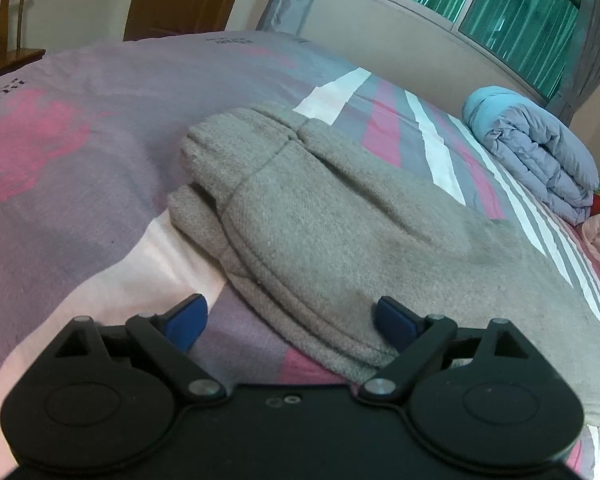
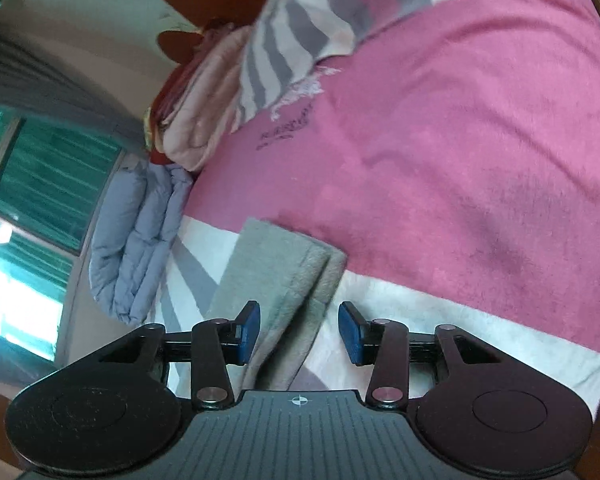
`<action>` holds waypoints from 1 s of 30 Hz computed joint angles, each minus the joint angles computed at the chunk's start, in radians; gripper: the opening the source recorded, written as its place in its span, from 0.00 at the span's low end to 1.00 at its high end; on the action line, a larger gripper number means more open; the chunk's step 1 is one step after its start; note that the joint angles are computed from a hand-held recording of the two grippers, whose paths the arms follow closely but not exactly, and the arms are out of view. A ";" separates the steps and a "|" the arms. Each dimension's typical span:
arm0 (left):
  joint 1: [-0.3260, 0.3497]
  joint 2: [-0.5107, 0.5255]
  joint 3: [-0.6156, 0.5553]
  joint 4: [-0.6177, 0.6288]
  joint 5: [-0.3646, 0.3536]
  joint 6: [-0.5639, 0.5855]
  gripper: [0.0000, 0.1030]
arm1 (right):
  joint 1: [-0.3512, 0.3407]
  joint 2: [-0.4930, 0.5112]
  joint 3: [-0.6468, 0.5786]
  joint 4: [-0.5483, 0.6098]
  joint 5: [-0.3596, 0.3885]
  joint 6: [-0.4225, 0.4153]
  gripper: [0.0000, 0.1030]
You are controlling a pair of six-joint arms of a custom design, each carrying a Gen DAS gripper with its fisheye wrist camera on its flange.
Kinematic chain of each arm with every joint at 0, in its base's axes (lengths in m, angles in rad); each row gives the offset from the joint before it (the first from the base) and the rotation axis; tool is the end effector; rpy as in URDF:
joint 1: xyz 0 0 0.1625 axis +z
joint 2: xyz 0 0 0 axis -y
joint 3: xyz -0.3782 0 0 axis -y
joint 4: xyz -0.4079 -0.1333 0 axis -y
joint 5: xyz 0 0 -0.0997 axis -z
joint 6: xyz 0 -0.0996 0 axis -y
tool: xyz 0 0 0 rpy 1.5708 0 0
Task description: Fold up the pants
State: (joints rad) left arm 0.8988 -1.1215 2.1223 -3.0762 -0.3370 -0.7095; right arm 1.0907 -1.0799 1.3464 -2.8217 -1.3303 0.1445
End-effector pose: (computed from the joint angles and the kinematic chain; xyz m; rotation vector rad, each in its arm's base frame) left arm -0.1257 -0.5231 0.1791 -0.4222 2.0870 -1.3626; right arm -0.1875 -0.7001 0.4181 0.6641 2.6273 -1.4843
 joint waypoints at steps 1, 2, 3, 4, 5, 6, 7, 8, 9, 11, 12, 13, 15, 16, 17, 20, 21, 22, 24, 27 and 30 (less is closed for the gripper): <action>0.000 -0.003 0.001 0.002 -0.003 0.001 0.83 | -0.001 0.016 -0.024 0.013 0.007 0.008 0.42; 0.001 -0.006 0.003 0.004 -0.006 0.003 0.83 | 0.003 0.032 -0.049 0.024 0.000 0.016 0.42; 0.001 -0.008 0.003 0.003 -0.009 0.004 0.83 | 0.011 0.051 -0.081 0.043 -0.019 0.008 0.30; 0.002 -0.010 0.004 0.003 -0.012 0.006 0.83 | 0.022 0.064 -0.114 0.076 -0.056 -0.020 0.16; 0.003 -0.011 0.004 0.002 -0.013 0.008 0.83 | 0.039 0.081 -0.152 0.112 -0.097 -0.070 0.16; 0.003 -0.012 0.004 0.002 -0.014 0.009 0.83 | 0.050 0.083 -0.167 0.108 -0.095 -0.138 0.15; 0.003 -0.012 0.004 0.003 -0.015 0.011 0.83 | 0.054 0.075 -0.156 0.062 -0.052 -0.209 0.15; 0.004 -0.012 0.004 0.000 -0.016 0.016 0.83 | 0.059 0.061 -0.139 0.012 0.006 -0.293 0.15; 0.005 -0.010 0.004 -0.007 -0.016 0.022 0.83 | 0.063 0.049 -0.122 -0.027 0.042 -0.347 0.15; 0.005 -0.005 0.002 -0.013 -0.014 0.028 0.85 | 0.059 0.050 -0.110 -0.091 0.088 -0.372 0.15; 0.005 -0.005 0.001 -0.012 -0.013 0.029 0.85 | 0.059 0.067 -0.130 -0.079 0.054 -0.365 0.15; 0.005 -0.004 0.000 -0.007 -0.012 0.028 0.85 | 0.061 0.096 -0.171 -0.028 -0.013 -0.357 0.15; 0.007 -0.010 0.001 -0.003 -0.017 0.026 0.85 | 0.057 0.159 -0.261 0.127 -0.146 -0.282 0.15; 0.007 -0.012 0.002 -0.004 -0.019 0.027 0.85 | 0.052 0.164 -0.267 0.148 -0.149 -0.232 0.17; 0.007 -0.010 0.002 -0.010 -0.019 0.032 0.85 | 0.040 0.145 -0.239 0.126 -0.111 -0.207 0.25; 0.004 -0.001 0.003 -0.038 -0.010 0.045 0.84 | 0.052 0.062 -0.075 -0.085 -0.146 -0.203 0.46; -0.001 -0.003 0.004 -0.032 -0.003 0.030 0.83 | 0.049 0.034 -0.019 -0.152 -0.127 -0.205 0.47; -0.010 -0.007 0.007 -0.020 0.014 -0.004 0.78 | 0.043 0.008 0.026 -0.179 -0.094 -0.201 0.47; -0.031 -0.005 0.020 -0.076 0.033 -0.013 0.63 | 0.039 -0.043 0.105 -0.195 -0.056 -0.198 0.47; -0.066 -0.001 0.045 -0.169 0.038 -0.004 0.58 | 0.039 -0.097 0.196 -0.194 0.032 -0.196 0.47; -0.090 0.018 0.048 -0.236 0.016 0.046 0.56 | 0.055 -0.111 0.226 -0.051 0.138 -0.187 0.47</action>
